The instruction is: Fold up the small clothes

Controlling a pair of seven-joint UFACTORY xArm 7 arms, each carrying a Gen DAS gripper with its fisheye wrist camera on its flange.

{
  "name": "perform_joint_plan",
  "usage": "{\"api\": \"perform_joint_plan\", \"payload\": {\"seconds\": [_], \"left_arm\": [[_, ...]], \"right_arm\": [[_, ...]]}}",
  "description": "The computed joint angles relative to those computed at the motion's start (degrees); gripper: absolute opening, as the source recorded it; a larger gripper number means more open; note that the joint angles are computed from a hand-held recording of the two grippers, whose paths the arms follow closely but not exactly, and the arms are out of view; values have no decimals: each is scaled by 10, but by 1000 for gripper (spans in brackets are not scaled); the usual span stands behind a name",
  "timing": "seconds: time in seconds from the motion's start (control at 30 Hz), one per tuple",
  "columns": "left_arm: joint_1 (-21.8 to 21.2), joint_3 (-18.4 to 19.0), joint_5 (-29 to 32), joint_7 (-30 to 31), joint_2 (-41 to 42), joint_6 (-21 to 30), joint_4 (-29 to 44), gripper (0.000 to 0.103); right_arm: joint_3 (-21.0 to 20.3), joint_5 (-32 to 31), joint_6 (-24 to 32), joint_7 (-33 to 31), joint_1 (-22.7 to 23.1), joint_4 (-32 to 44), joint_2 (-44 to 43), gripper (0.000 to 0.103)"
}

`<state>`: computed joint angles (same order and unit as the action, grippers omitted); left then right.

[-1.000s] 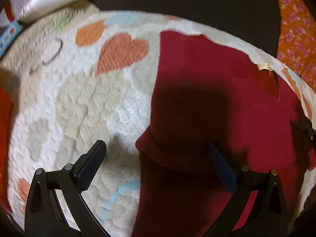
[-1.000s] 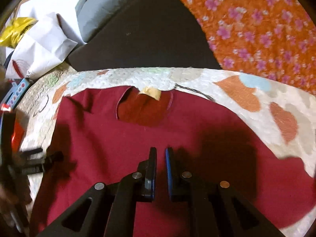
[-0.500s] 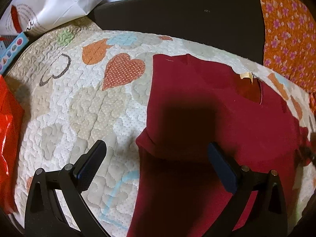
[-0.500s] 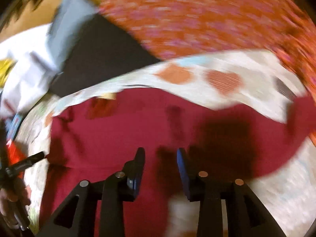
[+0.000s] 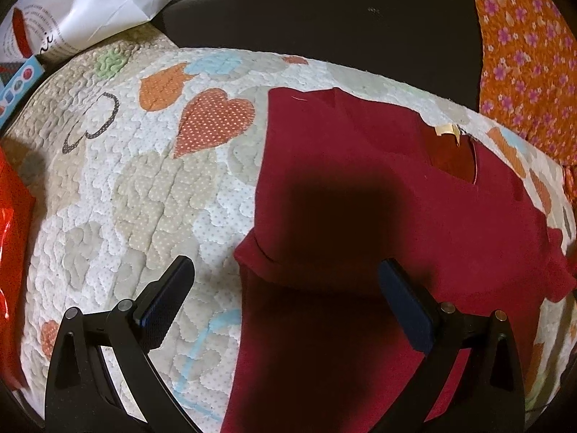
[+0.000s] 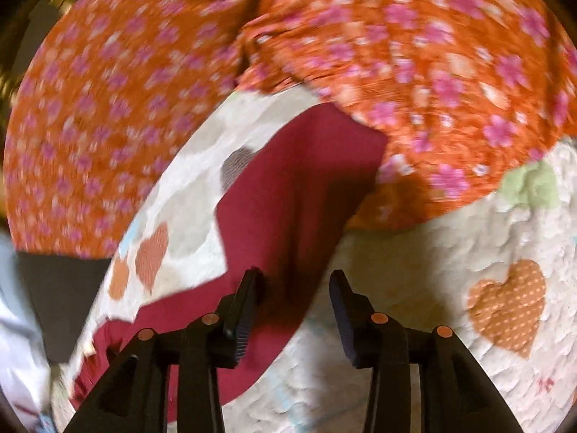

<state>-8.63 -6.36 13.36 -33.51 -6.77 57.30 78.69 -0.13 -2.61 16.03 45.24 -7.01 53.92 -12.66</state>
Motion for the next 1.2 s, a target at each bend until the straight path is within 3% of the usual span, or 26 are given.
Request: {"api": "perform_joint_plan", "payload": {"seconds": [0.17,0.27,0.37,0.43,0.47,0.5,0.57,0.67,0.77,0.97,1.03,1.13,1.2], "left_arm": [[-2,-2,7,3,5,0,2,102],[-4,-2,3,5,7,3,4,102],[-6,-3,7,5,8,4,5,102],[-7,-3,12,4,7,4,4,102],[-7,-3,12,5,6,3,3,102],[-7,-3,12,5,5,3,3,102],[-7,-3,12,7,4,4,4,102],[-3,0,11,3,-2,-2,3,102],[3,4,0,-5,-7,-10,2,102],[12,10,-17,-3,-15,-15,5,102],[18,15,-27,-7,-23,-28,0,102],[32,23,-42,-21,-28,-45,-5,102],[39,27,-52,-28,-30,-50,-8,102]], "right_arm": [[-25,58,-82,11,0,-37,-20,39],[-14,37,-32,3,-14,-8,-5,39],[-48,115,12,-98,37,42,45,39],[-32,83,11,-87,27,67,77,35],[-16,54,5,-86,14,83,90,19],[-22,49,11,-97,24,100,102,11],[-16,4,23,-69,23,118,108,10],[-4,-26,-12,-68,32,104,72,10],[10,-14,-31,-133,64,112,36,10],[49,95,20,-325,177,268,107,10],[70,108,32,-351,198,325,151,10],[91,38,42,-326,250,420,244,10],[122,61,71,-367,269,492,320,13]]}}
